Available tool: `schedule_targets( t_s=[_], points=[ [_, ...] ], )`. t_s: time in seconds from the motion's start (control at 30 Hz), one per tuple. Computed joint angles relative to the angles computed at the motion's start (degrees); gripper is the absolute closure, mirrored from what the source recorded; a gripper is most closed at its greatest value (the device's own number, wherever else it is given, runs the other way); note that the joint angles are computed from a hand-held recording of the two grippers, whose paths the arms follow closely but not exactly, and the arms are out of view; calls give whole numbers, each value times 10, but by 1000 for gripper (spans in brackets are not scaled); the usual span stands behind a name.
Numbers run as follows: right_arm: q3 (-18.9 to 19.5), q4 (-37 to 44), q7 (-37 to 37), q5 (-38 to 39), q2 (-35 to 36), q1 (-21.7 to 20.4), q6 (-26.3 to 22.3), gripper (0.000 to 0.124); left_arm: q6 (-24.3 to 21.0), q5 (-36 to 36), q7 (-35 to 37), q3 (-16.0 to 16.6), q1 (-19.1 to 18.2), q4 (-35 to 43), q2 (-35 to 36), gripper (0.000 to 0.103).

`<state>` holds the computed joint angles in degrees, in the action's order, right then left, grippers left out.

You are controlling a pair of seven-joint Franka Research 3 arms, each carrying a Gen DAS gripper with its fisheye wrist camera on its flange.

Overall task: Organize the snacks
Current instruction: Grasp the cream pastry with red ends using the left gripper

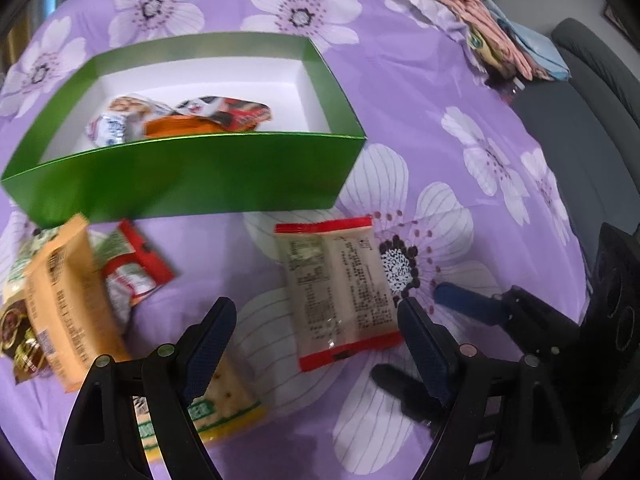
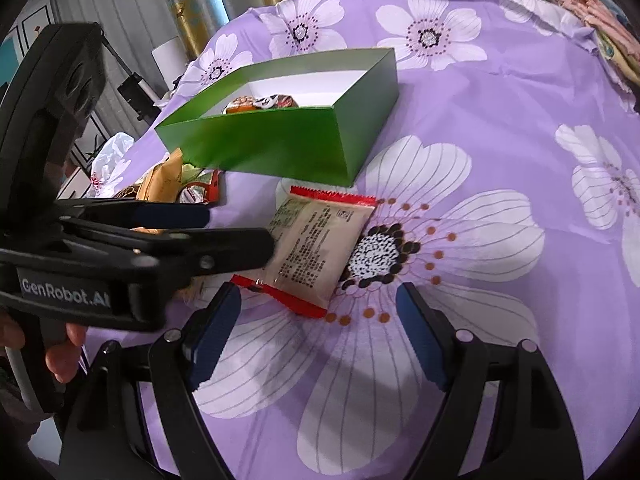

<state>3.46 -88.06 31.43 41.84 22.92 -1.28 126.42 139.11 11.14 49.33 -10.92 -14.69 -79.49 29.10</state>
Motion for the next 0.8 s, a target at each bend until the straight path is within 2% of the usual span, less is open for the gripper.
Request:
schedule_targets(
  t_s=[0.17,0.27,0.4,0.47,0.5,0.7,0.8],
  points=[
    [7,20,-2,13,20,-6,-16,46,-26,-23,30,-10,6,41,32,20],
    [13,36,-7,23,32,-10,-34,53,-26,-36,41,-13,10,48,40,21],
    [16,45,-13,27,41,-10,-40,62,-9,-46,43,-12,14,34,36,30],
    [17,55,-10,28,47,-11,-49,64,2,-56,50,-17,20,26,33,45],
    [17,62,-7,27,51,-11,-56,68,7,-62,54,-20,23,22,32,47],
    [15,60,1,14,52,-4,-35,81,45,-78,45,-20,29,-9,18,50],
    [18,54,-3,19,47,-6,-31,89,45,-68,32,-13,24,-16,11,50]
  ],
)
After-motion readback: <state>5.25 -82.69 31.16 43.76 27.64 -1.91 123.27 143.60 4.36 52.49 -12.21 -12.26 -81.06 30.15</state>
